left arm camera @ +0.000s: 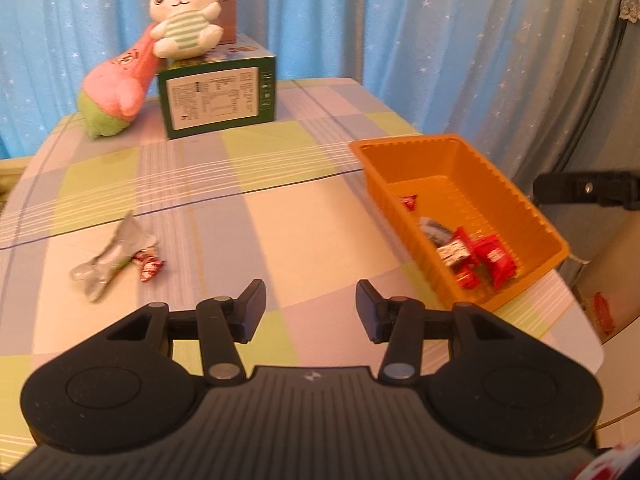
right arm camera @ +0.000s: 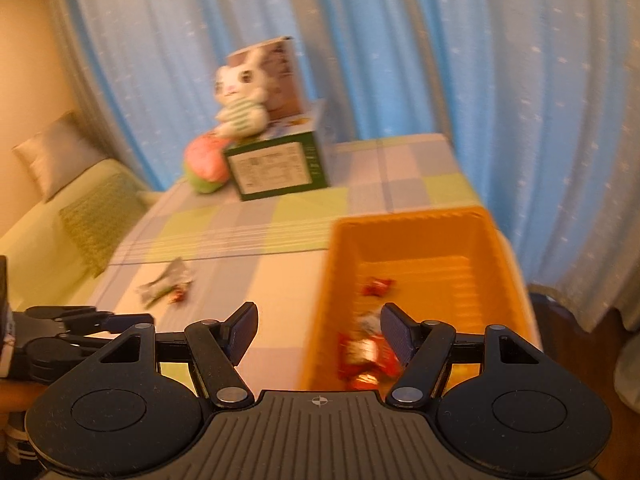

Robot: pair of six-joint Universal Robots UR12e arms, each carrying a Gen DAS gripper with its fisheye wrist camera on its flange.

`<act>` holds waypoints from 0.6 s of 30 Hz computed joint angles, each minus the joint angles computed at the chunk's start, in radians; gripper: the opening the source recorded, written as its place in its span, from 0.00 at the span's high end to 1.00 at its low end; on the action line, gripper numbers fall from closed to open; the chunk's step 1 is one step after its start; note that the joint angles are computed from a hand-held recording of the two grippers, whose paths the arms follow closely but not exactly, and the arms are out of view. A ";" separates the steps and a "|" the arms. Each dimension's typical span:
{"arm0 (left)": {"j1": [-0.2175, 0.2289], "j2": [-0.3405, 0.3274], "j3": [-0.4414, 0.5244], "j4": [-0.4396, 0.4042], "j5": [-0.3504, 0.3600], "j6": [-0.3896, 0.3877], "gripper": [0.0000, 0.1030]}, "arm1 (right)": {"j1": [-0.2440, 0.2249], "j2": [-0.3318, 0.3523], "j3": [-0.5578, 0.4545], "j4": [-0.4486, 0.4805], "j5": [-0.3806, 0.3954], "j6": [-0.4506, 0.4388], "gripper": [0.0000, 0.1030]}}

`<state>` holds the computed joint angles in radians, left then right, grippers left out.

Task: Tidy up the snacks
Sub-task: 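Move both open tools away from the tray toward the silver wrapper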

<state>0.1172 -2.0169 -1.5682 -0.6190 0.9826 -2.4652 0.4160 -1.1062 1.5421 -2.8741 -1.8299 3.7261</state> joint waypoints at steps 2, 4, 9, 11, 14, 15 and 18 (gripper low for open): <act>0.004 -0.003 0.003 0.013 0.016 -0.001 0.56 | 0.001 0.018 -0.024 -0.007 0.021 -0.023 0.34; 0.011 -0.007 0.008 0.026 0.025 -0.011 0.56 | 0.001 0.036 -0.047 -0.011 0.040 -0.030 0.34; 0.028 -0.025 0.024 0.053 0.030 -0.041 0.56 | 0.003 0.083 -0.112 0.012 0.078 -0.037 0.34; 0.036 -0.033 0.032 0.059 0.029 -0.059 0.56 | 0.005 0.102 -0.142 0.028 0.093 -0.045 0.34; 0.049 -0.046 0.044 0.069 0.039 -0.074 0.55 | 0.008 0.129 -0.188 0.058 0.108 -0.060 0.34; 0.053 -0.050 0.048 0.075 0.042 -0.078 0.55 | 0.008 0.136 -0.200 0.063 0.115 -0.064 0.34; 0.067 -0.067 0.062 0.097 0.054 -0.092 0.55 | 0.010 0.168 -0.247 0.089 0.131 -0.060 0.34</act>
